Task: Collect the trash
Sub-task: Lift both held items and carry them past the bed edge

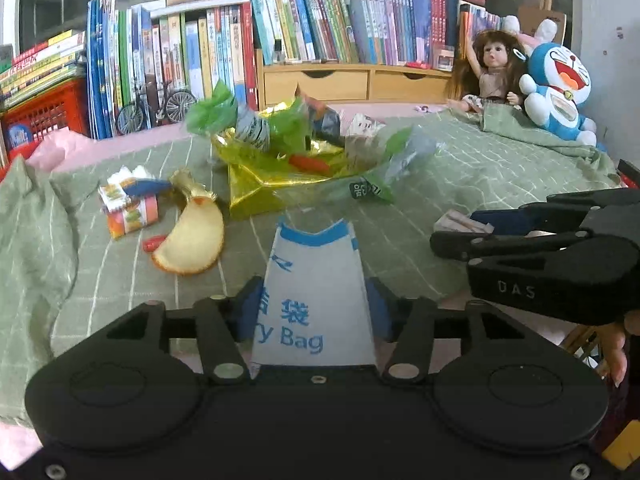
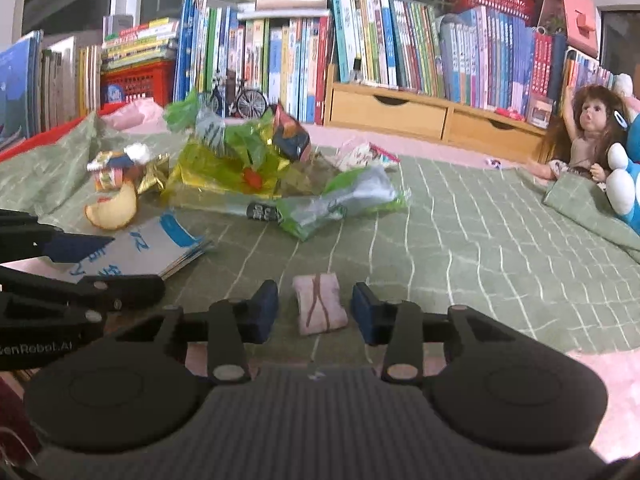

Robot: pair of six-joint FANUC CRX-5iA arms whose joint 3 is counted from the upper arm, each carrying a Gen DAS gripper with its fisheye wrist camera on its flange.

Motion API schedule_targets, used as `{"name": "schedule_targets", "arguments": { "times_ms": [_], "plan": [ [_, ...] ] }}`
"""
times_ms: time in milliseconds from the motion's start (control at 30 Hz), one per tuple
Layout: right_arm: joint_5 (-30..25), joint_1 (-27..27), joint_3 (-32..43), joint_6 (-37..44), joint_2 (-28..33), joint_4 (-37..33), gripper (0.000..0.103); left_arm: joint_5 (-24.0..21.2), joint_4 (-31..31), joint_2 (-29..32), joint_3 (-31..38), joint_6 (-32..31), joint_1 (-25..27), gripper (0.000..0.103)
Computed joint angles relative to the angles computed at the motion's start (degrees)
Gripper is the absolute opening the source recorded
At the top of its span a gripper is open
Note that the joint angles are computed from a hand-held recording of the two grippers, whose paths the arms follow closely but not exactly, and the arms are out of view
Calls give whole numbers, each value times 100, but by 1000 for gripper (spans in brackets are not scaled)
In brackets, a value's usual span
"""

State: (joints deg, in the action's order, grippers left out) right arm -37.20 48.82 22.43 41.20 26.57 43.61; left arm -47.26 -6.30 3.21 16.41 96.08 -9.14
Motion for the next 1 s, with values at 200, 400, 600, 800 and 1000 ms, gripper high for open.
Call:
{"name": "schedule_targets", "arguments": {
  "times_ms": [200,400,600,800,1000],
  "plan": [
    [135,1,-284,-318,-119,262,32,86,-62,-70,-95,-86,-33,48],
    [330,10,-575,-552,-318,381,28,203,92,-182,-129,-202,-68,21],
    [505,45,-795,-654,-559,231,29,171,326,-327,-258,-227,-33,21],
    [592,149,-1066,-717,-840,-5,29,227,702,-645,-599,-420,24,21],
    [433,327,-1467,-1028,-1182,86,29,197,1003,-1008,-967,-590,26,21]
  ]
}}
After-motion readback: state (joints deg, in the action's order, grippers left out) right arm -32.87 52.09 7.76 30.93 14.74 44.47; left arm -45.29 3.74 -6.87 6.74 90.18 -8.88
